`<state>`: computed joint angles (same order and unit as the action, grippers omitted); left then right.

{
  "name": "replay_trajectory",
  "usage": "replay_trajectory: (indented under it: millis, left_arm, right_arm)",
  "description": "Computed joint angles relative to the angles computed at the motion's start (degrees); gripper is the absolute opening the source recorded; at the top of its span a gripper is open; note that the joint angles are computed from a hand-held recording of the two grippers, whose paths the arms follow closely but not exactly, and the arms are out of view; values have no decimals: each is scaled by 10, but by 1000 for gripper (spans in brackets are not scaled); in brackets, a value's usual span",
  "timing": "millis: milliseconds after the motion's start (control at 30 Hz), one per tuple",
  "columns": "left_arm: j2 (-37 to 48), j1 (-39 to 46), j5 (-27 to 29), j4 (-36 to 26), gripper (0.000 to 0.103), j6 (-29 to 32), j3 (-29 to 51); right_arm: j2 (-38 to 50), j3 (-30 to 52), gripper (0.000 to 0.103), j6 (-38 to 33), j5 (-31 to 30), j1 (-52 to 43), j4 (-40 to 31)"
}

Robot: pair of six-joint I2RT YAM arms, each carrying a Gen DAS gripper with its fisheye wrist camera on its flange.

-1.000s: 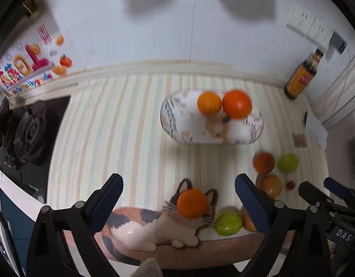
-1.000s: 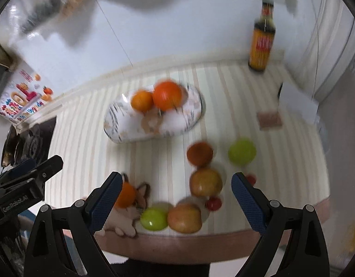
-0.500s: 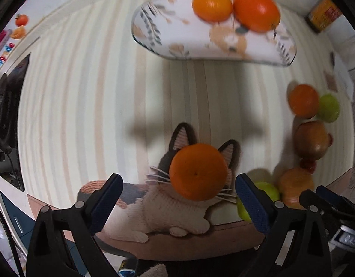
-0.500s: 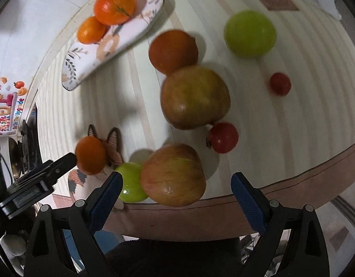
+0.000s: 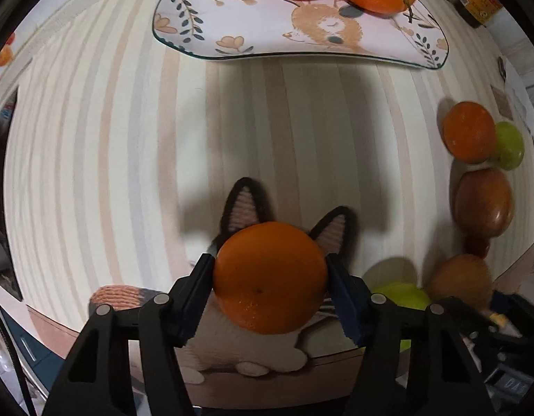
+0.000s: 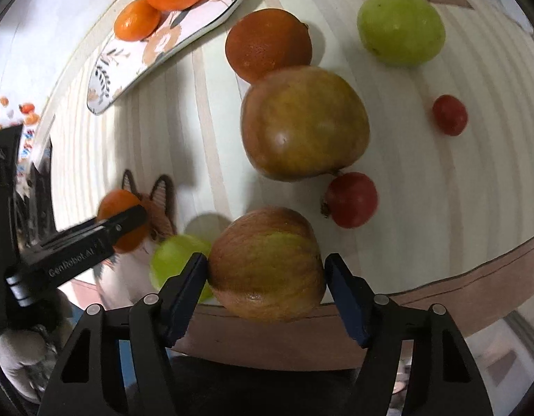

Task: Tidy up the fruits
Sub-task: 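Grasp the tangerine with the left tool while the right tool grasps the red apple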

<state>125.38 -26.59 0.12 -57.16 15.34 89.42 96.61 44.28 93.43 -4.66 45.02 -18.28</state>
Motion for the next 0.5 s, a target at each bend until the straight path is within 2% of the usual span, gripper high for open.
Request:
replay_trajectory:
  millis: [233, 467, 500]
  left_arm:
    - [-41, 13, 2, 12, 62, 2, -66]
    - [-47, 18, 5, 22, 62, -3, -77]
    - [-26, 19, 6, 15, 62, -3, -49]
  right_arm:
    - [4, -5, 73, -6, -16, 4, 9]
    - [20, 5, 73, -28, -25, -4, 9]
    - [20, 4, 73, -32, -28, -4, 11]
